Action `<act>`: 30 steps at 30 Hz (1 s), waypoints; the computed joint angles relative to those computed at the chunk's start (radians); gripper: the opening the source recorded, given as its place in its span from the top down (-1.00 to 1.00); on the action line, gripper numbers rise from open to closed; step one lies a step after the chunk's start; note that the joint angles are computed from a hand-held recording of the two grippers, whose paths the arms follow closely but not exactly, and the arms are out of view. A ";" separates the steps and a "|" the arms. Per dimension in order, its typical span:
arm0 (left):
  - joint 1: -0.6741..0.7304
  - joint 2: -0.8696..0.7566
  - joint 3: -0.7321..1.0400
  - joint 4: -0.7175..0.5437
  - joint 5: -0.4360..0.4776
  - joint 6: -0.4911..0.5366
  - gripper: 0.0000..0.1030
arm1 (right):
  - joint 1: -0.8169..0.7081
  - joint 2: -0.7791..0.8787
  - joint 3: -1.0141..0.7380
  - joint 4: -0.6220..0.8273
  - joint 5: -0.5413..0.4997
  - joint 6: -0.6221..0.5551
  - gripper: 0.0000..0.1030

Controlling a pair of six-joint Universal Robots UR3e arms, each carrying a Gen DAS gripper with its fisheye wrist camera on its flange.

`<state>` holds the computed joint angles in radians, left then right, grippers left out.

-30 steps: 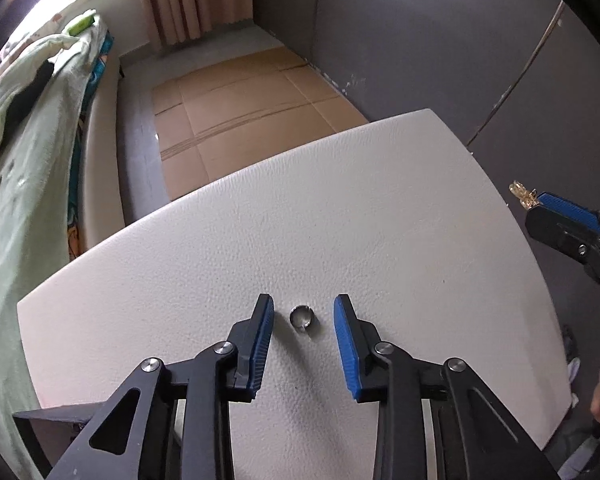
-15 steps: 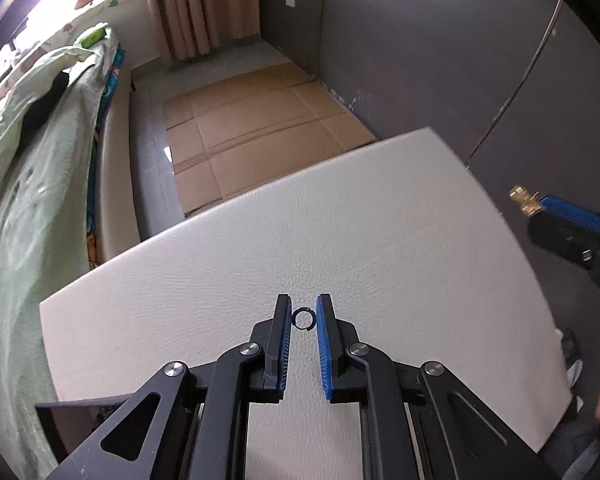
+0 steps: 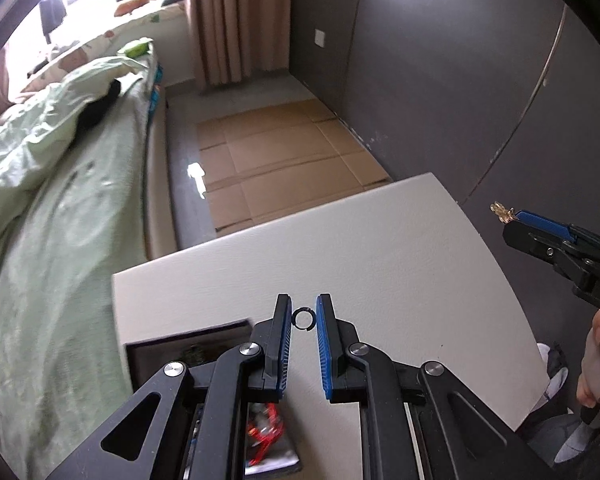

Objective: Organize jewelry
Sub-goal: 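Lift the butterfly brooch with the right gripper while the left drops the silver ring into the box, then lower the gold butterfly brooch into the black box and open the right gripper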

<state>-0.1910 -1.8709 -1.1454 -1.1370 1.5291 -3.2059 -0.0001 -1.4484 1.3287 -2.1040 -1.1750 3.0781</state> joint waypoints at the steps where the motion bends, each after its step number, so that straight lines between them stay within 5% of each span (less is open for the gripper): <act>1: 0.008 0.019 -0.015 0.003 -0.004 0.000 0.75 | 0.005 -0.007 0.002 -0.006 0.005 0.001 0.17; 16: 0.151 0.304 -0.330 0.058 -0.064 0.009 0.75 | 0.134 0.010 -0.038 -0.042 -0.007 0.023 0.17; 30: 0.254 0.369 -0.446 0.028 -0.155 0.029 0.74 | 0.296 0.110 -0.114 -0.055 -0.068 0.028 0.17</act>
